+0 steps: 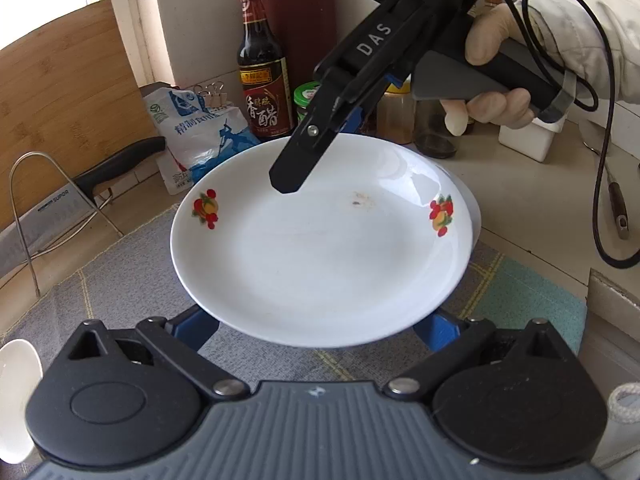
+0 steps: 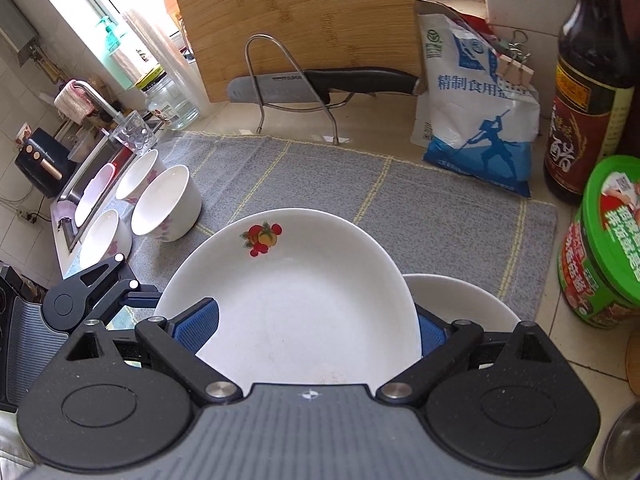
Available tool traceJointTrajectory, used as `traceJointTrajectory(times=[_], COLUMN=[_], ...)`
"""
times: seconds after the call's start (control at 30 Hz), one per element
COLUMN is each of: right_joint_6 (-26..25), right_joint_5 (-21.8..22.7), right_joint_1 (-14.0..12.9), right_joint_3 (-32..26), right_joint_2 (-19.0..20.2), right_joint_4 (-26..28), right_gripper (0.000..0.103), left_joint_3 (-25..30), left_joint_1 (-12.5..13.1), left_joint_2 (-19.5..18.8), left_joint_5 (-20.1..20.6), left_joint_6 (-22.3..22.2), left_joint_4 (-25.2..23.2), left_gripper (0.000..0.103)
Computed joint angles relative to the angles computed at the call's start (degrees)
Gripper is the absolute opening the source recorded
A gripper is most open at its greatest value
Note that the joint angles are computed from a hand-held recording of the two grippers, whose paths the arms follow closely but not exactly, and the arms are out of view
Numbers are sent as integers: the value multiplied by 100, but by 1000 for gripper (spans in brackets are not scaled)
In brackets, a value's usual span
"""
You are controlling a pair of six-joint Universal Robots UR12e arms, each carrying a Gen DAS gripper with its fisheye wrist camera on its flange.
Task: Organize plates and bowls
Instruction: 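Lower the flower-print plate onto the stacked plates with the right tool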
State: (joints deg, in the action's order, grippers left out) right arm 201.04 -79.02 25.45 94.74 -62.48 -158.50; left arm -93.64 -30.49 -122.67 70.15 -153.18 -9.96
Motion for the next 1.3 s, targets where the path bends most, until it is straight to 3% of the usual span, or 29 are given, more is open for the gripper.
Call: traceJointTrajectory(times=[0.43, 1.3], right_joint_6=[395, 815], right_joint_5=[-207, -583], right_joint_1=[-65, -113], right_joint_3=[591, 881], right_joint_2=[-259, -296], right_joint_4=[-381, -605], right_gripper=[100, 100], left_joint_3=[188, 655], left_joint_1=[-89, -128], left_joint_2=[-96, -292], left_joint_5=[-171, -276], left_joint_6=[278, 738], left_joint_4=[-429, -1122], left_gripper=[101, 101])
